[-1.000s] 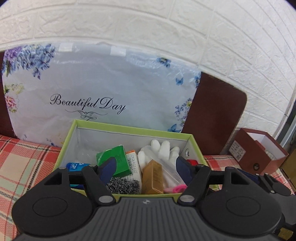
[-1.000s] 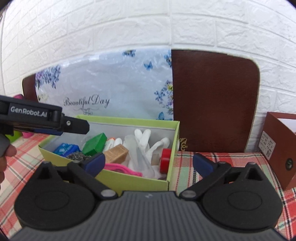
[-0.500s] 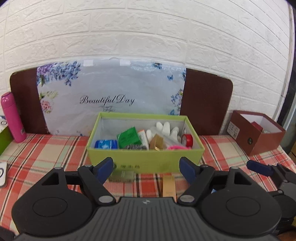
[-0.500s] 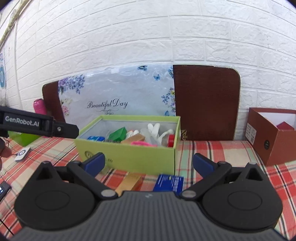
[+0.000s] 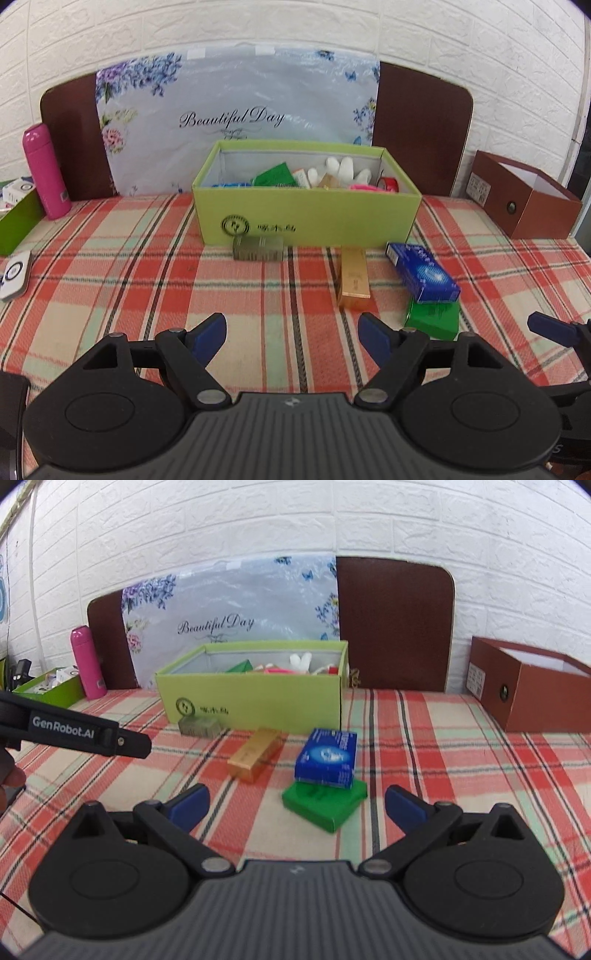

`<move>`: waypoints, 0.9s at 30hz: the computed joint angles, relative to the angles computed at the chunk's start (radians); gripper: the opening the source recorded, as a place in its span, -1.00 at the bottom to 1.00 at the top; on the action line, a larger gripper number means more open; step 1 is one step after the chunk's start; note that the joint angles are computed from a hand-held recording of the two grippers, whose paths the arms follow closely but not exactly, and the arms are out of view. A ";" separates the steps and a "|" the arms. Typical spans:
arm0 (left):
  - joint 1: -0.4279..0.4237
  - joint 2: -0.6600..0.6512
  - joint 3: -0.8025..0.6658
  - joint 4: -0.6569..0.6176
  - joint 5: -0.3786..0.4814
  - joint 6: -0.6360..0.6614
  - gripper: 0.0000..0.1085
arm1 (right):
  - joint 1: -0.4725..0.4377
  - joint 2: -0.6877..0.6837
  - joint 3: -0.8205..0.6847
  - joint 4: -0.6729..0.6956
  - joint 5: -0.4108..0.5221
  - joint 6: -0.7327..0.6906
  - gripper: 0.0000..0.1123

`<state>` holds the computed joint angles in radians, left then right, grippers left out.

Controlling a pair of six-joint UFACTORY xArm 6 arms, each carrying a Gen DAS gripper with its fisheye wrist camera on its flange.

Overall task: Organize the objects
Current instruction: 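Withdraw both tools and reach toward the green block and other gold box, then grasp the green block with right tool while left tool grasps the gold box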

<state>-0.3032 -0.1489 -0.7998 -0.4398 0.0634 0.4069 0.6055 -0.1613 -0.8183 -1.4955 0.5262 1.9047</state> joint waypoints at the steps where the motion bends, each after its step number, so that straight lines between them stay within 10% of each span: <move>1: 0.004 -0.002 0.010 0.031 -0.003 -0.027 0.50 | 0.007 -0.004 0.009 0.008 0.005 0.007 0.83; 27: 0.044 0.084 -0.066 -0.030 0.107 -0.015 0.50 | -0.093 0.332 -0.260 0.225 -0.016 -0.084 0.80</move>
